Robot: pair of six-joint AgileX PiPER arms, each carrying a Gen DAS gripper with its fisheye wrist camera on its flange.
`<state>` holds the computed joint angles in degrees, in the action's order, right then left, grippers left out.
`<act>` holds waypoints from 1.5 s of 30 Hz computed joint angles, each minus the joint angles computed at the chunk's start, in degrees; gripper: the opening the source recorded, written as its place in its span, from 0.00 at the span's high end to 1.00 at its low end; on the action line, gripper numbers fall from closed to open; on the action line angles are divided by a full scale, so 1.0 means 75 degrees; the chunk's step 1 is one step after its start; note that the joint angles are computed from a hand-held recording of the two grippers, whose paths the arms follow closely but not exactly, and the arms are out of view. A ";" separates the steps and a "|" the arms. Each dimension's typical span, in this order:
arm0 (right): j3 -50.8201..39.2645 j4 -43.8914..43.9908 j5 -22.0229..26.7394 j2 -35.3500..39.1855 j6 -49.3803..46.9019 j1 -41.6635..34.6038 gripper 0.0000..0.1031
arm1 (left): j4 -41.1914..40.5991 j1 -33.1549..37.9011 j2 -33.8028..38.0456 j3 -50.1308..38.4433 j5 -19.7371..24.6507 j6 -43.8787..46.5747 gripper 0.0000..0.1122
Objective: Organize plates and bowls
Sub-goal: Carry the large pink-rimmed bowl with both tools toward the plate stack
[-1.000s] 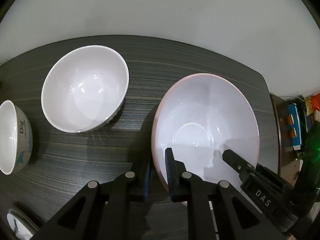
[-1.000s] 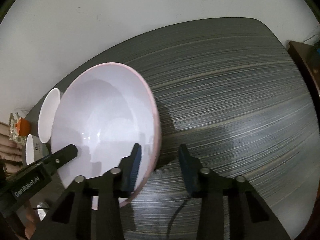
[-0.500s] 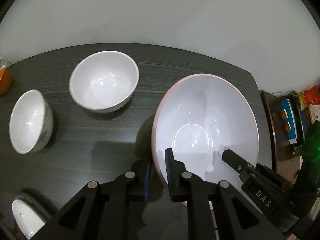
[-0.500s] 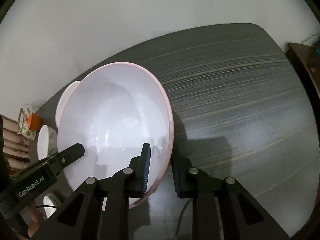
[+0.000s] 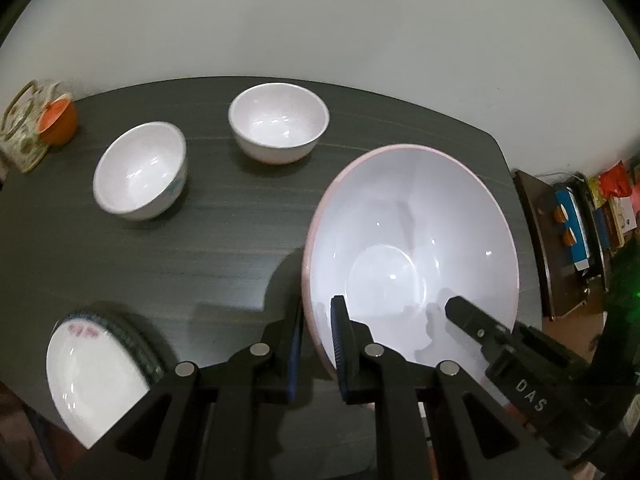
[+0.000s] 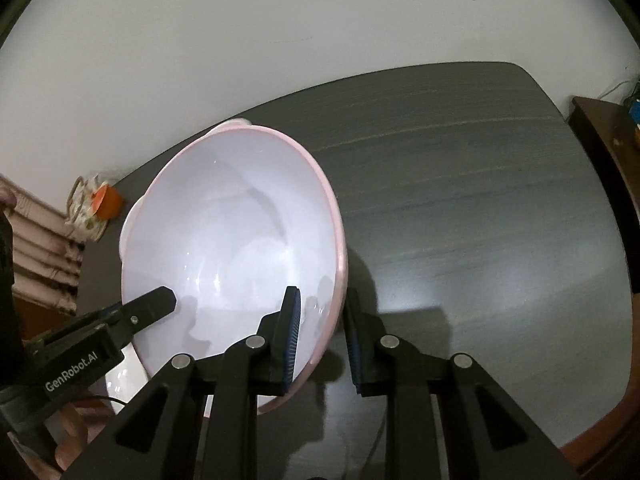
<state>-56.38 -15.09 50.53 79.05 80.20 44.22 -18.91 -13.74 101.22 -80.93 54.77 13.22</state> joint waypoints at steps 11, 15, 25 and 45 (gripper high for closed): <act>-0.0175 -0.0442 0.0035 0.0331 0.2040 0.1737 0.78 | -0.0437 0.0879 -0.0876 0.1346 -0.0090 0.0817 0.87; -0.0102 -0.0358 -0.0061 0.0438 0.2222 0.1984 0.78 | -0.0531 0.1048 -0.0922 0.1623 -0.0174 0.0991 0.88; -0.0194 0.0179 -0.0538 0.1070 0.1957 0.2063 0.78 | -0.0560 0.1324 -0.0871 0.2175 -0.0454 0.1195 0.87; -0.0020 0.0587 -0.0851 0.1310 0.1569 0.1929 0.77 | -0.0370 0.1179 -0.0577 0.2746 -0.1030 0.1125 0.87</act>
